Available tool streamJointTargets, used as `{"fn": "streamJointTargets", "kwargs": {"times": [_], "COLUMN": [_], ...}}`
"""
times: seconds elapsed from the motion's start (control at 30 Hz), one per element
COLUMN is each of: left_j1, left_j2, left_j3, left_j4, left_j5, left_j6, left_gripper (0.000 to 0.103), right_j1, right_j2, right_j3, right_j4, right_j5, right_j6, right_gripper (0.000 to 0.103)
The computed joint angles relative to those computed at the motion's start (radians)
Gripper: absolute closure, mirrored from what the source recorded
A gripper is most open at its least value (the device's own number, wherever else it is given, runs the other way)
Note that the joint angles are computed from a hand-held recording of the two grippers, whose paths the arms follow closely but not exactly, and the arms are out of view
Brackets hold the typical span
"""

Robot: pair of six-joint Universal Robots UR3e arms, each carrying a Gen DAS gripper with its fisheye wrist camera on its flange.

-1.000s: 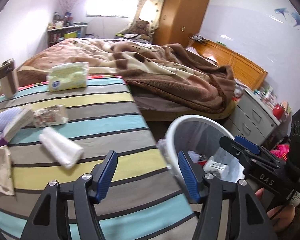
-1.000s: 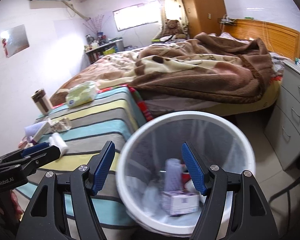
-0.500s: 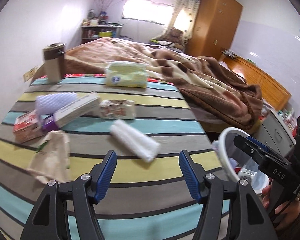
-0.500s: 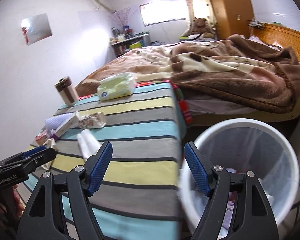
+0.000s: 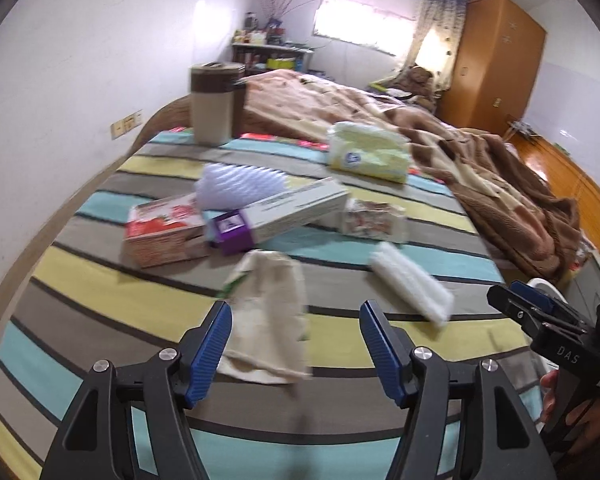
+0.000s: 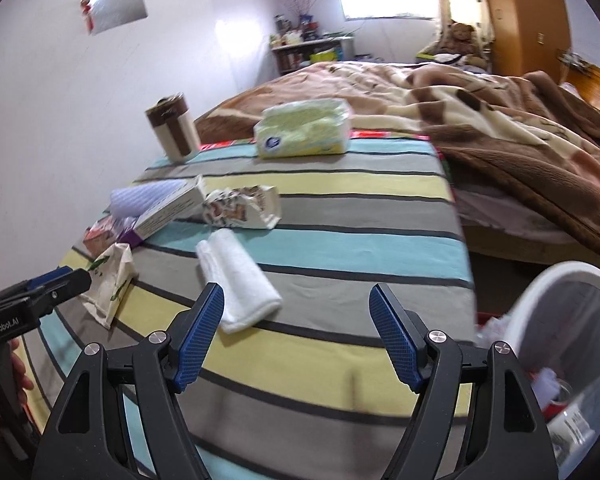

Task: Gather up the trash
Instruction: 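Move the left gripper to the beige cloth bag while the right approaches the white towel, then grasp the beige cloth bag with the left gripper while the right grasps the white towel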

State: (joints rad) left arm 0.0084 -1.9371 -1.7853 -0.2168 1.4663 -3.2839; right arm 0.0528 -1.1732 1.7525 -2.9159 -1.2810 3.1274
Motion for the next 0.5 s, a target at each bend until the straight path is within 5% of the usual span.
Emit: {"fn": "streamJointTargets", "kwargs": {"times": [0.2, 0.5], "left_j1": [0.031, 0.047], "left_j2": [-0.038, -0.101], "left_j3": [0.013, 0.072], "left_j4": [-0.009, -0.047], "left_j5": [0.032, -0.055], "left_j6": [0.012, 0.063], "left_gripper": [0.036, 0.033], "right_j1": [0.04, 0.074], "right_j2": [0.093, 0.201], "right_j3": [-0.137, -0.306], "right_j4": [0.077, 0.197], "right_j5": [0.003, 0.004], "right_j6": [-0.037, -0.075], "right_gripper": [0.026, 0.026]}}
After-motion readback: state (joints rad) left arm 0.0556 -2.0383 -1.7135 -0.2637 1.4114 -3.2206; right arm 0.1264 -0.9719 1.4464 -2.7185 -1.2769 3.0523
